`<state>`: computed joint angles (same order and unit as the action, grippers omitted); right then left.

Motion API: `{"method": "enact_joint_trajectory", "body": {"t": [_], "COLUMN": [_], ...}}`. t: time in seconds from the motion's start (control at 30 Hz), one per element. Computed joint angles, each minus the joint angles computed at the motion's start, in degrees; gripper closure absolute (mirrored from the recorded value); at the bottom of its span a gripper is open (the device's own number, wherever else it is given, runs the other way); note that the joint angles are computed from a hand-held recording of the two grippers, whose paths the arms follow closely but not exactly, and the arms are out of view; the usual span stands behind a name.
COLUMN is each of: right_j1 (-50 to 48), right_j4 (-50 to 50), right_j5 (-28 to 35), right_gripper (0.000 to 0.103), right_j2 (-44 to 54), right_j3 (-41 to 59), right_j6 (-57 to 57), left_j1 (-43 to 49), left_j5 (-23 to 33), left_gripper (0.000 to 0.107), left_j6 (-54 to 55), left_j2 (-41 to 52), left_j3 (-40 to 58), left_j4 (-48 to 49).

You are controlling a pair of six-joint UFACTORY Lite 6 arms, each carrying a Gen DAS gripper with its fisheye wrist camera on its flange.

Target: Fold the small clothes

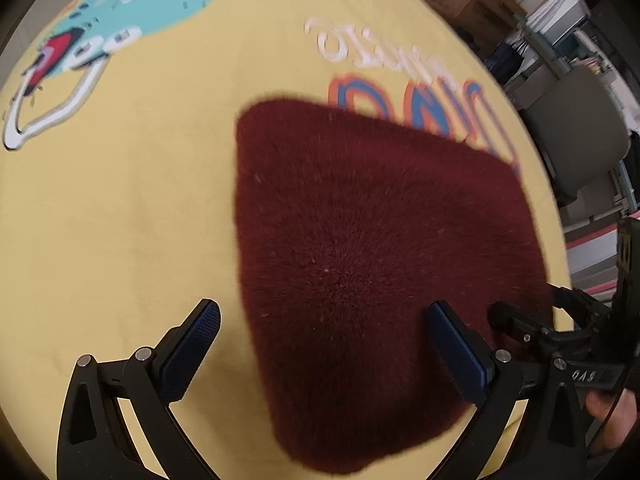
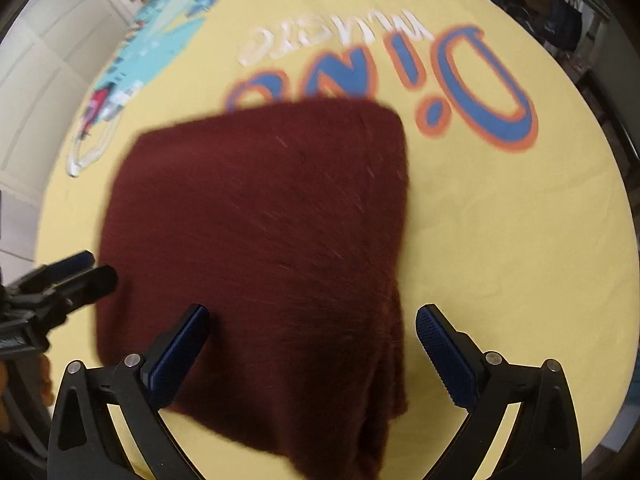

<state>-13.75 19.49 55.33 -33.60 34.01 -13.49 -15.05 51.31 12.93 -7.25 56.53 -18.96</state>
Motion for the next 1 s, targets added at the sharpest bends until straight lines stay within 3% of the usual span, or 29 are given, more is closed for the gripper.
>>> {"method": "enact_joint_trajectory", "body": {"t": [0.13, 0.43, 0.5, 0.57, 0.63, 0.77, 0.87, 1.0], "right_j1": [-6.99, -16.50, -17.50, -18.38, -16.34, -15.47, -12.46, -11.10], "right_j4": [7.56, 20.87, 22.34, 24.50, 23.40, 23.12, 20.13, 19.12], "right_j5": [-2.82, -2.13, -0.49, 1.76, 1.79, 3.43, 4.38, 9.46], "right_gripper": [0.000, 0.001, 0.008, 0.029, 0.035, 0.054, 0.059, 0.061], "right_j2": [-0.92, 6.38, 8.47, 9.13, 8.31, 6.28, 0.30, -6.85], "right_j3": [-6.80, -11.72, -11.13, -10.62, -9.71, -8.98, -8.06, -5.01], "right_j6": [-11.07, -28.12, -29.12, -30.92, -28.05, -25.17, -19.04, -13.11], "left_j1": [-1.14, 1.97, 1.47, 1.07, 0.73, 1.72, 2.31, 9.90], "left_j5": [-4.73, -6.15, -6.55, -6.53, -6.32, -3.84, -0.18, 8.55], "left_gripper": [0.005, 0.005, 0.012, 0.023, 0.029, 0.056, 0.061, 0.062], "left_j6": [-0.33, 6.70, 7.84, 8.19, 8.90, 12.34, 13.96, 21.21], "left_j2": [2.02, 3.52, 3.71, 3.48, 3.20, 1.69, -0.57, -4.70], "left_j3": [-3.80, -7.01, -6.94, -6.87, -6.66, -6.15, -3.94, -0.29], "left_j4": [-0.59, -6.73, -7.29, -7.97, -7.67, -9.62, -8.68, -12.18]}}
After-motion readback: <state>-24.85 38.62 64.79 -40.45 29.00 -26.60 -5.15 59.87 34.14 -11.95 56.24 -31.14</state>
